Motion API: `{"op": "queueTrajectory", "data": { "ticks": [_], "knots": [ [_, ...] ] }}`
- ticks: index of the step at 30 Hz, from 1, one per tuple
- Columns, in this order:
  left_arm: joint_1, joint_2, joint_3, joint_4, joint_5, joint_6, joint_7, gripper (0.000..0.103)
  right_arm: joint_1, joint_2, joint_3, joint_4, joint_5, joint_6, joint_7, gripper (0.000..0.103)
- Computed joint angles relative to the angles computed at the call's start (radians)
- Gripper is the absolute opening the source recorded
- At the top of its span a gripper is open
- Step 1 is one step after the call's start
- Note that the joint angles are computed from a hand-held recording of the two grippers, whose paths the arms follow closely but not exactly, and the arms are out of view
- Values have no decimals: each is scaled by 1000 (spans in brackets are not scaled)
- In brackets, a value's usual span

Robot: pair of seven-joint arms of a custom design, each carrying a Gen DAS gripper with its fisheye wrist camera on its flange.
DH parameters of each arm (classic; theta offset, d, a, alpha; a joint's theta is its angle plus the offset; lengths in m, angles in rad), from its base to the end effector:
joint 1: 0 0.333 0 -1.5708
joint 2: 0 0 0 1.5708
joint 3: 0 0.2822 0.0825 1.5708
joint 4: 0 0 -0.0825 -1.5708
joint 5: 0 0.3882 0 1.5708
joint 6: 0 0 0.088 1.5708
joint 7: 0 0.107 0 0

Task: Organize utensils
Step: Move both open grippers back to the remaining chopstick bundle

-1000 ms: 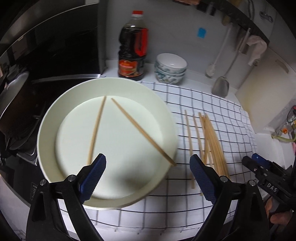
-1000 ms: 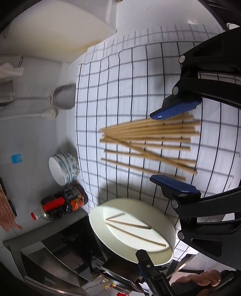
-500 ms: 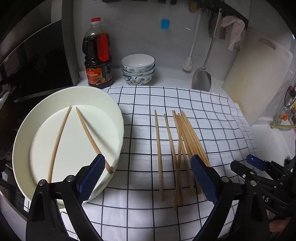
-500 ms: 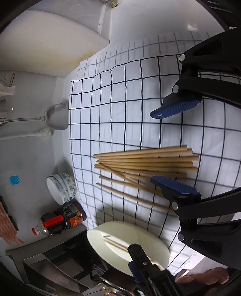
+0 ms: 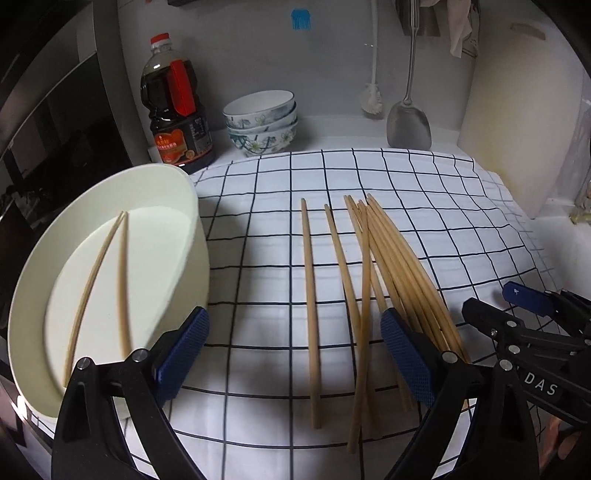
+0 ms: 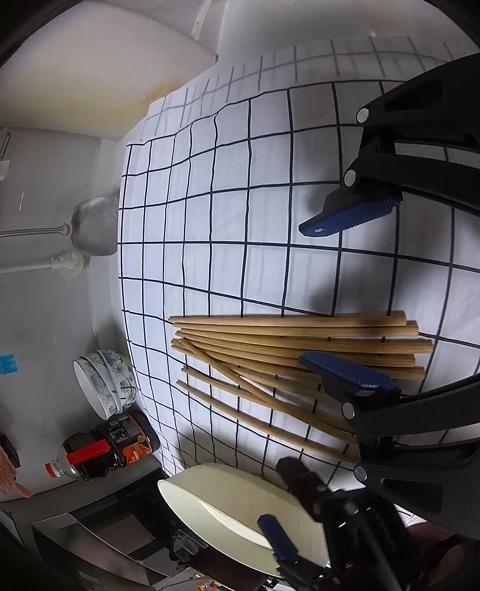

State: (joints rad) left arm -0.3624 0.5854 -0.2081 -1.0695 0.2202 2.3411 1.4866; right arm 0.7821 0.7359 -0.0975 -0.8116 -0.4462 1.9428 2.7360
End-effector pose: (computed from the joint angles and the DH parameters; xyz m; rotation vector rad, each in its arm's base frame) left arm 0.6610 -0.3601 0.5513 -1.3330 2.2649 -0.7893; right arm 0.5864 0.4816 0.5234 -1.4869 2.1528 -0.5986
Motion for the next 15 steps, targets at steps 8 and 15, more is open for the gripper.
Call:
{"op": "queueTrajectory", "data": {
  "ticks": [8, 15],
  "knots": [
    [-21, 55, 11, 54, 18, -14, -14, 92, -8, 19, -2, 18, 7, 1, -28, 62],
    [-34, 64, 20, 58, 37, -26, -34, 92, -15, 90, -12, 125, 24, -53, -72, 62]
  ]
}}
